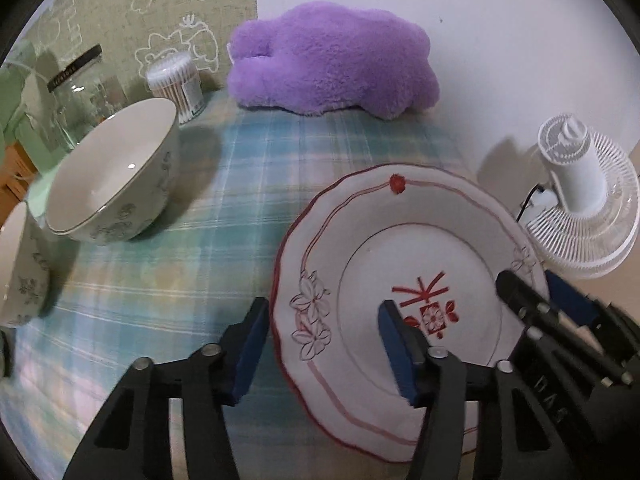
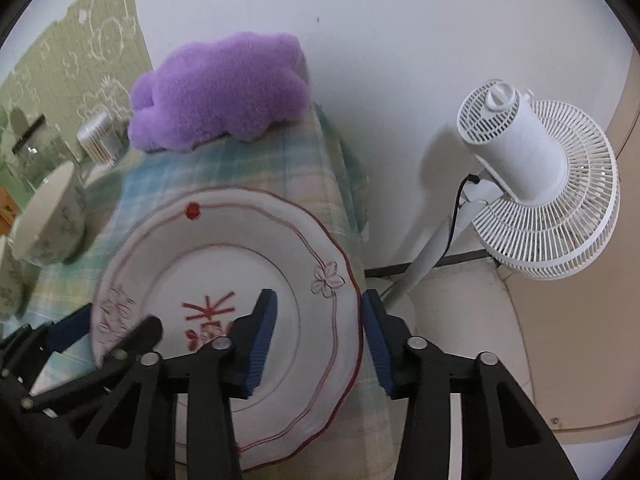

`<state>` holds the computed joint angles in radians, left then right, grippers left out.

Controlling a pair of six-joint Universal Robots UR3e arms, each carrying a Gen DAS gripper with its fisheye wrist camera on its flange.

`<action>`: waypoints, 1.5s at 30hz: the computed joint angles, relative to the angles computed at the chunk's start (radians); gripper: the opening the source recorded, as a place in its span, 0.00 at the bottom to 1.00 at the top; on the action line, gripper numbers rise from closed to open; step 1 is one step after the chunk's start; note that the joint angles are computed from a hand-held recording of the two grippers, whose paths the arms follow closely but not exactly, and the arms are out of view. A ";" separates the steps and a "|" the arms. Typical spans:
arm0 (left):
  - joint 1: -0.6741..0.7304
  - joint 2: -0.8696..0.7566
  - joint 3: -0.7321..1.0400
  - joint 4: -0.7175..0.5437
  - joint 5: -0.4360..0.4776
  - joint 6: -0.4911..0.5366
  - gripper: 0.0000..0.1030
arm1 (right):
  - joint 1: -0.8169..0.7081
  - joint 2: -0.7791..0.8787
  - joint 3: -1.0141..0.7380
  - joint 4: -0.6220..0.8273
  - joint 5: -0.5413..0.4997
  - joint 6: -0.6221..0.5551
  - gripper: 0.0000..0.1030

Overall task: Organize plates and bowls
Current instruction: 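Grasp the rim of the red-patterned white plate with the right tool, then lift the red-patterned plate and carry it over the yellow-flowered stack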

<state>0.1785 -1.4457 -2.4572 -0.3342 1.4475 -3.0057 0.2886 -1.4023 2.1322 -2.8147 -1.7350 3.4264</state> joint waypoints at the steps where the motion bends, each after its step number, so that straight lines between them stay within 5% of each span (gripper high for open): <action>1: -0.015 -0.011 0.008 0.004 0.017 0.001 0.51 | 0.002 -0.002 0.006 -0.010 -0.002 -0.001 0.43; 14: -0.029 0.049 -0.028 -0.023 0.097 0.056 0.51 | 0.062 -0.021 -0.038 0.083 -0.008 0.060 0.43; 29: 0.271 0.542 -0.170 -0.452 0.004 0.280 0.51 | 0.218 -0.072 -0.085 0.273 -0.018 0.210 0.43; 35: 0.246 0.447 -0.193 -0.309 0.003 0.270 0.57 | 0.242 -0.003 -0.150 0.288 -0.046 0.207 0.53; 45: 0.226 0.296 -0.195 -0.121 -0.005 0.248 0.62 | 0.200 0.070 -0.171 0.230 -0.020 0.170 0.51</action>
